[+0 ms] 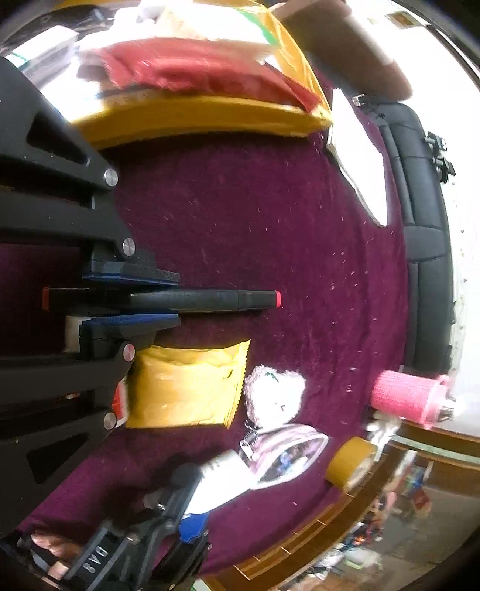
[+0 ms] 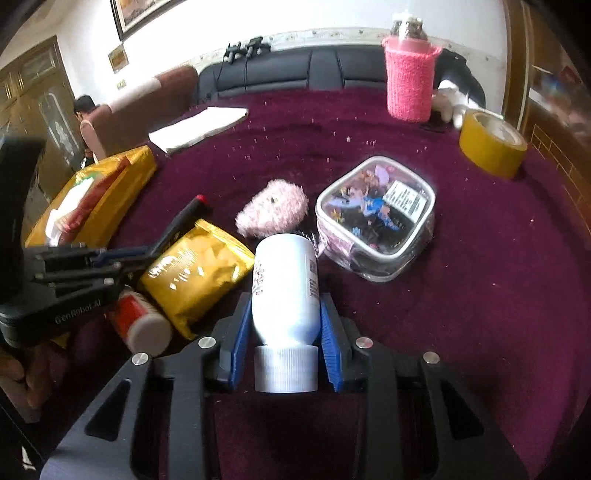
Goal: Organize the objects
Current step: 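Carry the pill bottle and marker into the tray and open both grippers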
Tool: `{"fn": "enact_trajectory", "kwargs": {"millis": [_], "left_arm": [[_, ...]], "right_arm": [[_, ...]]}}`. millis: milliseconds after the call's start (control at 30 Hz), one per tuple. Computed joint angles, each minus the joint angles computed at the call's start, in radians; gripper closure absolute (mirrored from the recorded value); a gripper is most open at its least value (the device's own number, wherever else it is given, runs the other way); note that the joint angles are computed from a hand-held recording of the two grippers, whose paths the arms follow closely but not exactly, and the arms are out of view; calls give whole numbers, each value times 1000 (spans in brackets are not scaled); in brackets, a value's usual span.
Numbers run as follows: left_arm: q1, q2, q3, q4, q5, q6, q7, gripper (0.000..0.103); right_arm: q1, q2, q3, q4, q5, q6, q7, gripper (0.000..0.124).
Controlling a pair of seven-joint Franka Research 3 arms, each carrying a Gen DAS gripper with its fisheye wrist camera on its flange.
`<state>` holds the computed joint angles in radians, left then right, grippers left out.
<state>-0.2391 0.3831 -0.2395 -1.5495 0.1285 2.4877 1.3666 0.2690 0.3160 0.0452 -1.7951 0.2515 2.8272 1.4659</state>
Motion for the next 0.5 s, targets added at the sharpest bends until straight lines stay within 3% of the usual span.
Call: {"fn": "enact_trajectory", "kwargs": {"millis": [267,333,500], "left_arm": [[78,-167,-33,-203,-174,124,76,92],[93,-216,-35,-260,-237,157,114,92],[109,-332,-9,-379,-386,212,219,91]], "right_arm": [[-56,-49,105,-50,204,133,-152,93],[-74,-52,140,-48,277,141,-218,93],[-49,-53,139,-39,334,125,-253,92]]}}
